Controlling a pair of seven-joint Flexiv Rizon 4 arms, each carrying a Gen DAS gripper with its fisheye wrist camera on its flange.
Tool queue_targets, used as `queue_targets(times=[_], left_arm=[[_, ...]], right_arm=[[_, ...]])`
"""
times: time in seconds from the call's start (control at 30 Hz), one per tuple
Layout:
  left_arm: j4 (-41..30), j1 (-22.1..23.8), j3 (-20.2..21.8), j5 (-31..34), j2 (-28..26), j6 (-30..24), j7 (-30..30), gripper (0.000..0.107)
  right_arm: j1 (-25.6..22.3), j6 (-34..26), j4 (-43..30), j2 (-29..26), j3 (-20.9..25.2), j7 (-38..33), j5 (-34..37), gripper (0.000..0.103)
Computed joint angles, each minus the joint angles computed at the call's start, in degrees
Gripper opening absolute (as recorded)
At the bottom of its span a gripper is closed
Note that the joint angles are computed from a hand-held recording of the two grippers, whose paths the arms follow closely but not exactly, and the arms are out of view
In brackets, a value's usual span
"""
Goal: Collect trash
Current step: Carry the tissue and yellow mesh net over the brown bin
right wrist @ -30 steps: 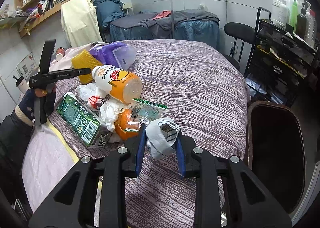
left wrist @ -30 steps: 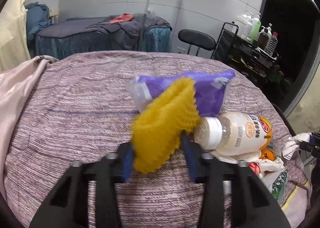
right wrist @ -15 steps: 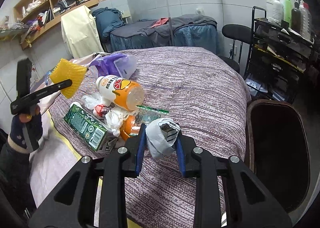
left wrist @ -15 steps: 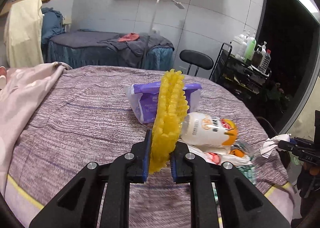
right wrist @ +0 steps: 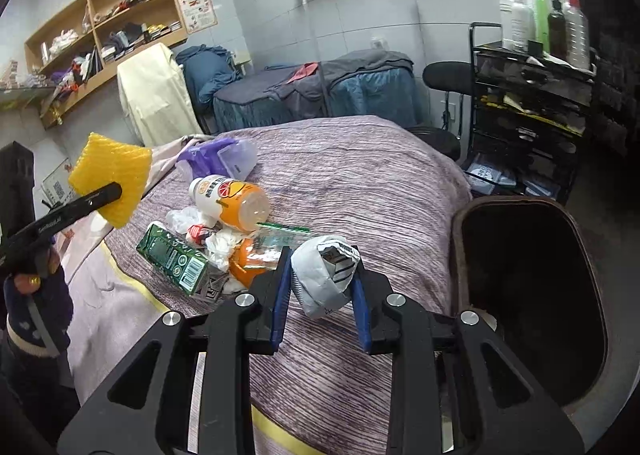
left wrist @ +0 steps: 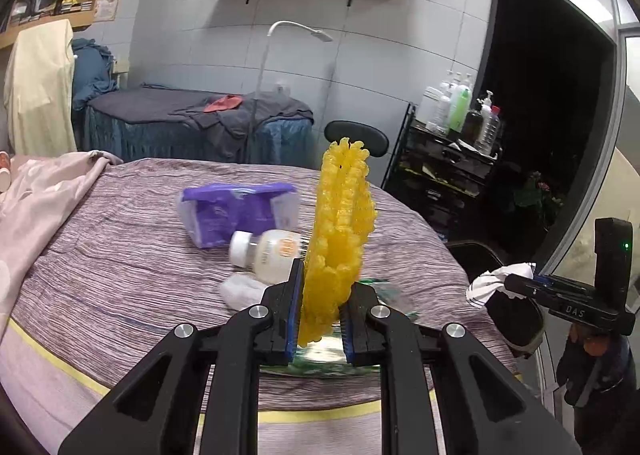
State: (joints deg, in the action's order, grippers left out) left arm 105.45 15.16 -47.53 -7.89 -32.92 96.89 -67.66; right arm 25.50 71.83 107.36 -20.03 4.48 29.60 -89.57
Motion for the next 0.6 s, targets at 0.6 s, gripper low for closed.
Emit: queue_targets(times=[0.6], left_arm=[[-3.09, -7.07, -5.44, 0.28, -5.23, -3.23, 3.41, 0.016]], right_arm=[[-7.76, -6.17, 15.34, 11.15, 3.1, 10.52, -2.3, 0.028]])
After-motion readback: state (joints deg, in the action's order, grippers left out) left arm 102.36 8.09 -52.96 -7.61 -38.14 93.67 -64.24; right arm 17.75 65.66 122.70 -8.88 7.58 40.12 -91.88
